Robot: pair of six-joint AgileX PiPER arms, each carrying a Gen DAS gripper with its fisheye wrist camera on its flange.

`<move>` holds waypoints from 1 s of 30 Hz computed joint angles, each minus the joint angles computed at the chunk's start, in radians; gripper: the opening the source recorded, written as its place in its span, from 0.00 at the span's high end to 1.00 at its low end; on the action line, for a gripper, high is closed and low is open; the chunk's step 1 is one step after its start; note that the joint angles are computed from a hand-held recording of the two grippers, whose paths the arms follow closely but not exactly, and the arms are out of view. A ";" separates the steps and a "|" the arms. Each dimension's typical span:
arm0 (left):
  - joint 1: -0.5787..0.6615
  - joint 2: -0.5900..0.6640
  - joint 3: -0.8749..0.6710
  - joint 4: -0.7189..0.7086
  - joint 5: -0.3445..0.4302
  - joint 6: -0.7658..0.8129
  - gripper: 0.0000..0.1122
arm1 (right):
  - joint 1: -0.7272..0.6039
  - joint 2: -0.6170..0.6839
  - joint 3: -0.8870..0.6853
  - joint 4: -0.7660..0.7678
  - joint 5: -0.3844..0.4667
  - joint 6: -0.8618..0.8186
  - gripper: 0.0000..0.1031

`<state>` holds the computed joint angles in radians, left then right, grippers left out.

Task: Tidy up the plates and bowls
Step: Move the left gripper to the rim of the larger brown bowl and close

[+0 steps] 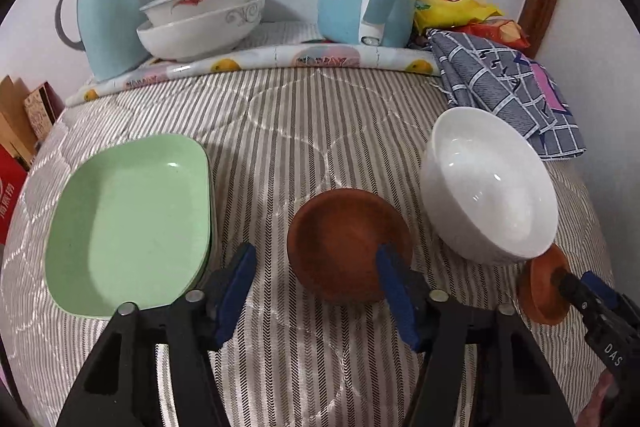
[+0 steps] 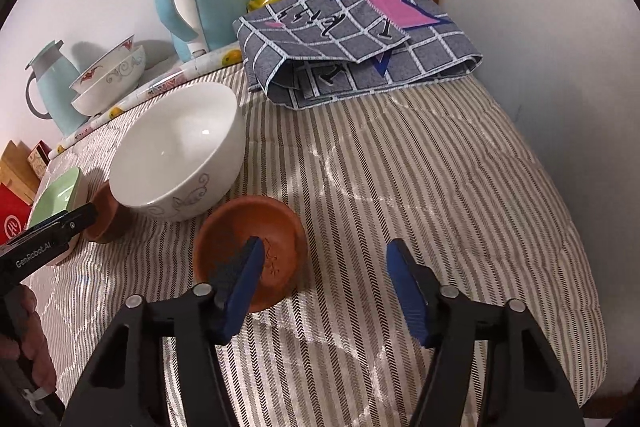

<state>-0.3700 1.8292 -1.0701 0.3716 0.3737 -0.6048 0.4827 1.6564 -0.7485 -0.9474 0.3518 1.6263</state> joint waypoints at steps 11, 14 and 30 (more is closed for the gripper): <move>0.016 0.058 -0.036 -0.028 0.019 -0.003 0.63 | -0.047 0.056 0.001 0.008 -0.095 -0.010 0.59; 0.027 0.072 -0.043 -0.072 0.018 0.033 0.66 | -0.042 0.069 -0.008 -0.004 -0.089 -0.002 0.59; 0.035 0.092 -0.058 -0.162 -0.005 0.104 0.83 | -0.025 0.101 -0.045 -0.016 -0.042 0.008 0.65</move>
